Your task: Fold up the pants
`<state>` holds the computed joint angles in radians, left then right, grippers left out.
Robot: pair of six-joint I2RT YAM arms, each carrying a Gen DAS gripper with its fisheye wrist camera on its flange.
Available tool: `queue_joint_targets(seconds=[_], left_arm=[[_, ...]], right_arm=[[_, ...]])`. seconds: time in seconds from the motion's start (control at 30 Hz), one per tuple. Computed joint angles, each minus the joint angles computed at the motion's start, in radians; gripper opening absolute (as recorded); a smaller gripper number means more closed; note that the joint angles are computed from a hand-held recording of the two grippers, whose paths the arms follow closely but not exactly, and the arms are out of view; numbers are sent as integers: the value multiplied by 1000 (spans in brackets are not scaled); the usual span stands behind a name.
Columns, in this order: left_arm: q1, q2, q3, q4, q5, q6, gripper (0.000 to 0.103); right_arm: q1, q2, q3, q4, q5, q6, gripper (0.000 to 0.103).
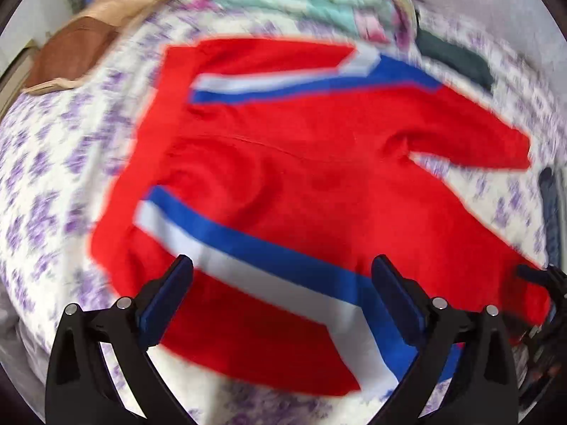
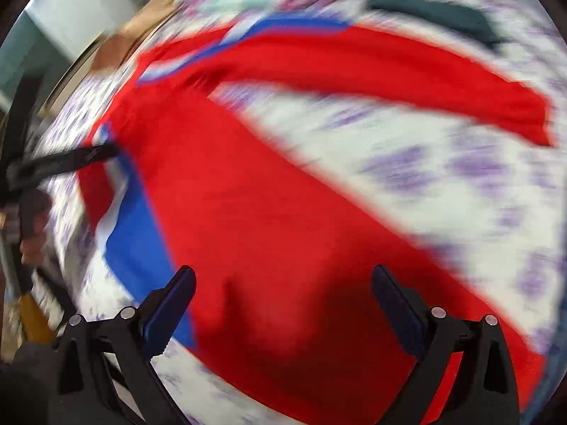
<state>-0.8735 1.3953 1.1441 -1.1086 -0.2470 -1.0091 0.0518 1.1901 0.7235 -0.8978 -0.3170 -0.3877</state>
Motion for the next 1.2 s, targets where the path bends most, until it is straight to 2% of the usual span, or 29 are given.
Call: queue_joint_targets(seconds=[0.03, 0.07, 0.1, 0.13, 0.2, 0.23, 0.3, 0.33, 0.4, 0.43, 0.5, 0.53, 0.6, 0.63, 0.67, 0.7, 0.73, 0.8, 0.83, 0.87, 0.93, 1.0, 1.07, 1.13, 1.2], left_arm=[[13, 24, -20, 14, 21, 14, 98], [26, 21, -58, 20, 38, 21, 99], [32, -33, -111, 50, 43, 27, 99], [29, -58, -114, 44, 45, 32, 98], [25, -34, -52, -35, 33, 43, 98], [22, 2, 12, -95, -5, 46, 98], [38, 18, 82, -88, -38, 83, 98], [61, 37, 128, -57, -43, 111, 98], [107, 99, 201, -2, -38, 153, 98], [133, 155, 252, 20, -39, 161, 98], [165, 259, 330, 68, -43, 174, 98], [188, 321, 368, 99, -18, 184, 98], [224, 430, 416, 89, 72, 166, 98], [228, 437, 391, 98, 95, 153, 99], [224, 419, 337, 141, 92, 130, 99], [214, 387, 287, 187, 70, 122, 99], [204, 378, 276, 189, 58, 119, 99], [191, 362, 269, 175, 53, 115, 99], [189, 353, 264, 175, 56, 115, 99], [187, 341, 259, 169, 62, 119, 99], [197, 309, 271, 131, 81, 124, 98], [194, 228, 252, 125, 51, 129, 98], [191, 203, 250, 90, -20, 125, 98], [221, 241, 243, 50, -42, 135, 98], [257, 310, 217, 30, -41, 131, 99]], right_arm=[[41, -7, -59, 46, 47, -35, 100], [32, -64, -107, 65, 57, -139, 100], [4, -146, -153, 51, 78, -282, 100], [-50, -177, -149, -11, 83, -373, 100], [-176, -88, -38, -146, 93, -492, 99], [-215, -19, 37, -185, 84, -499, 99], [-255, 87, 188, -199, -3, -440, 99], [-233, 158, 281, -160, -65, -355, 99], [-129, 307, 432, -61, -107, -194, 98], [-69, 384, 511, -10, -127, -127, 93], [33, 570, 688, 39, -162, -45, 90], [81, 662, 785, 13, -174, -18, 90], [162, 837, 973, -61, -194, 19, 90], [201, 936, 1084, -128, -173, 21, 90], [221, 1007, 1149, -142, -138, 23, 92], [234, 1029, 1164, -100, -123, -4, 93], [245, 1001, 1129, -16, -68, -14, 90], [260, 1029, 1176, 75, 123, 41, 90], [232, 1094, 1275, 48, 130, 113, 90], [205, 1134, 1351, -11, 94, 162, 86], [168, 1091, 1351, -40, -37, 195, 82], [196, 956, 1198, -8, -115, 112, 83], [263, 922, 1135, -48, -141, 43, 87], [371, 910, 1048, 13, -37, -3, 89], [462, 920, 934, 193, 239, -21, 91]])
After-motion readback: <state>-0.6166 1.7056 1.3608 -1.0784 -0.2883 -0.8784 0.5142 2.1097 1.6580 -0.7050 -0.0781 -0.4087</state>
